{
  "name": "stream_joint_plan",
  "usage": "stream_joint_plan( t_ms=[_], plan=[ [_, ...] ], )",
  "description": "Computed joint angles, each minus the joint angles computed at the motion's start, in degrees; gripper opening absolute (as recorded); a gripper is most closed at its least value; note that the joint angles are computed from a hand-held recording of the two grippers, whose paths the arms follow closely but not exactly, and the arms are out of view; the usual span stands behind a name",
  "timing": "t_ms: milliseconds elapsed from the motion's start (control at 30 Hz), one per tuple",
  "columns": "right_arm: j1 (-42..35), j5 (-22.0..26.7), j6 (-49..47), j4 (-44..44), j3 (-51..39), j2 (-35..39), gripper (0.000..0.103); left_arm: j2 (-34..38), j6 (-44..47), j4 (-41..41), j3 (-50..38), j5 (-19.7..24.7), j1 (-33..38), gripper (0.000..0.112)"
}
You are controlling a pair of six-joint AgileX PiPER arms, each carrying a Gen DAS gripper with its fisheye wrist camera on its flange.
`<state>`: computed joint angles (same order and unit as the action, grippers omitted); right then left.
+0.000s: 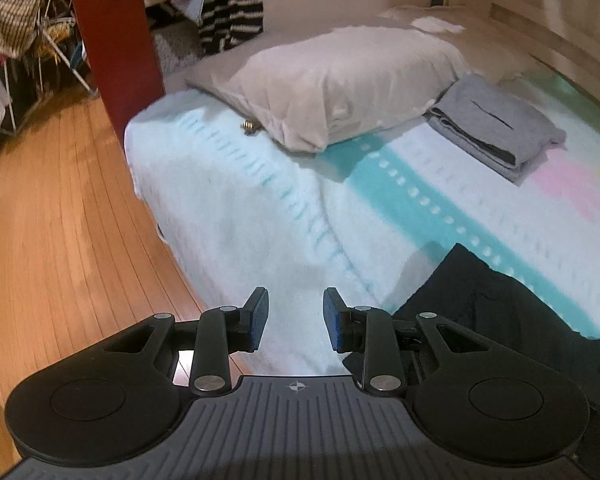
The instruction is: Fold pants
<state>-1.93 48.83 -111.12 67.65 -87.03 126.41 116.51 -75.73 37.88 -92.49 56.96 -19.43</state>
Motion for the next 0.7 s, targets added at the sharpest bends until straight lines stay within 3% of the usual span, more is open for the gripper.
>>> stream_joint_plan(
  t_ms=[100,200,300,433,533,600,700],
  plan=[
    [2.1,-5.6,-2.4,3.7,2.8,-0.6,0.042,-0.3,1.1,-1.5,0.5,-2.1,0.7,0.029],
    [3.7,-8.9,0.7,1.7,2.2,0.3,0.043,0.2,1.3,-0.7,-0.2,-1.9,0.1,0.029],
    [3.9,-9.6,0.3,1.9,2.3,0.5,0.008,0.5,1.7,-0.1,-0.5,-1.9,-0.3,0.029],
    [1.3,-4.1,-0.9,5.4,4.1,-2.0,0.007,0.2,0.7,0.5,-0.1,-1.6,-0.3,0.029],
    [-0.3,1.5,3.0,1.4,4.1,-3.4,0.007,0.4,1.3,0.0,-0.4,-1.8,-0.3,0.029],
    [0.0,2.6,6.4,-2.9,3.5,-2.7,0.007,1.3,3.7,-0.8,-1.6,-2.1,-0.6,0.029],
    [1.5,0.3,6.3,-5.9,4.6,-1.2,0.008,3.7,9.0,-2.6,-4.7,-1.9,-1.6,0.029]
  ],
)
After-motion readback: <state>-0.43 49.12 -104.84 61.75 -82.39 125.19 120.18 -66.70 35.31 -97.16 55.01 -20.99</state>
